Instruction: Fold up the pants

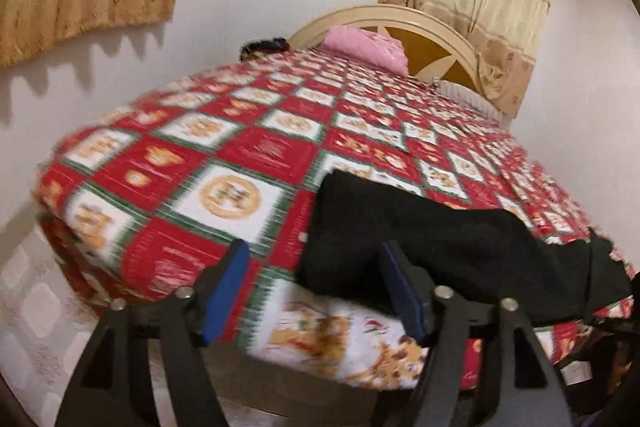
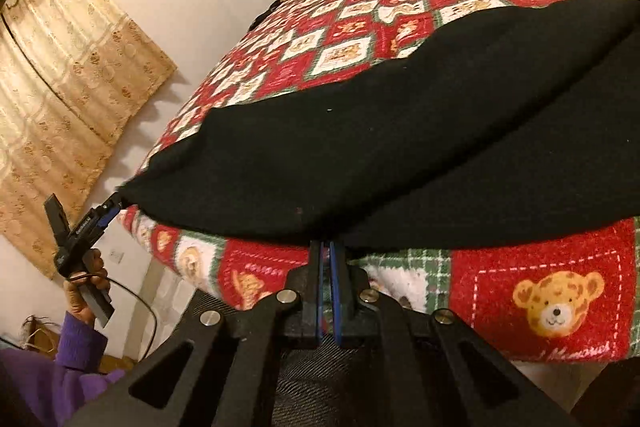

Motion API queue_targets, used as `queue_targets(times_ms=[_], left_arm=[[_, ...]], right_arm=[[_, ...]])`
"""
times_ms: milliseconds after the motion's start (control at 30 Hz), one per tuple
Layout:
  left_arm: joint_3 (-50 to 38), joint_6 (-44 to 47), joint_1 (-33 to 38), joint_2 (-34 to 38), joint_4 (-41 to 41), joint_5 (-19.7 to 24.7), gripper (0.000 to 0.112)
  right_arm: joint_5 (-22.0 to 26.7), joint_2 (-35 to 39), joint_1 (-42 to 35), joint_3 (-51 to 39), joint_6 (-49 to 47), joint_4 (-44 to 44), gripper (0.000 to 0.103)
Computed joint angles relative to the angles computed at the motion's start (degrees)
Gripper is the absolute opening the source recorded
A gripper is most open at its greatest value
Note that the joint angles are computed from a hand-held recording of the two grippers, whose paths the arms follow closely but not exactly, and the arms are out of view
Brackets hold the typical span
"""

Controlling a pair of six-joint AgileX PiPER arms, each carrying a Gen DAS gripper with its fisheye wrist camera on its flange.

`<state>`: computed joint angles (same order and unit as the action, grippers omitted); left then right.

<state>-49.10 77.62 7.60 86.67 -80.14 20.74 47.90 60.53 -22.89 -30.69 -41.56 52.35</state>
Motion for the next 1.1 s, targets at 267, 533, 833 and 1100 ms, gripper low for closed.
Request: queue_targets(times_ms=[267,533,833,1100], left_arm=[[-0.6,-11.6,5.1,-2.7,9.1,12.2,0.081],[-5.1,-16.3,-1.0,6.3,5.3,19.4,0.081],[-12.5,-26.8,1.6,16.6,-3.9,22.8,0.083],[-15.8,-28.5,-3.8,14.1,6.5,11.6,0.011]], right_arm=[[4.1,-0.7,5.5,-7.0,-5.7,5.9,0.004],[-12.3,12.8,22.7,-13.4,-5.5,11.7,0.004],[-16.7,12.3,24.3,-11.2,-4.4,11.5,0.004],[-18.8,15.1,24.7,-11.3,-6.0,12.8,0.004]])
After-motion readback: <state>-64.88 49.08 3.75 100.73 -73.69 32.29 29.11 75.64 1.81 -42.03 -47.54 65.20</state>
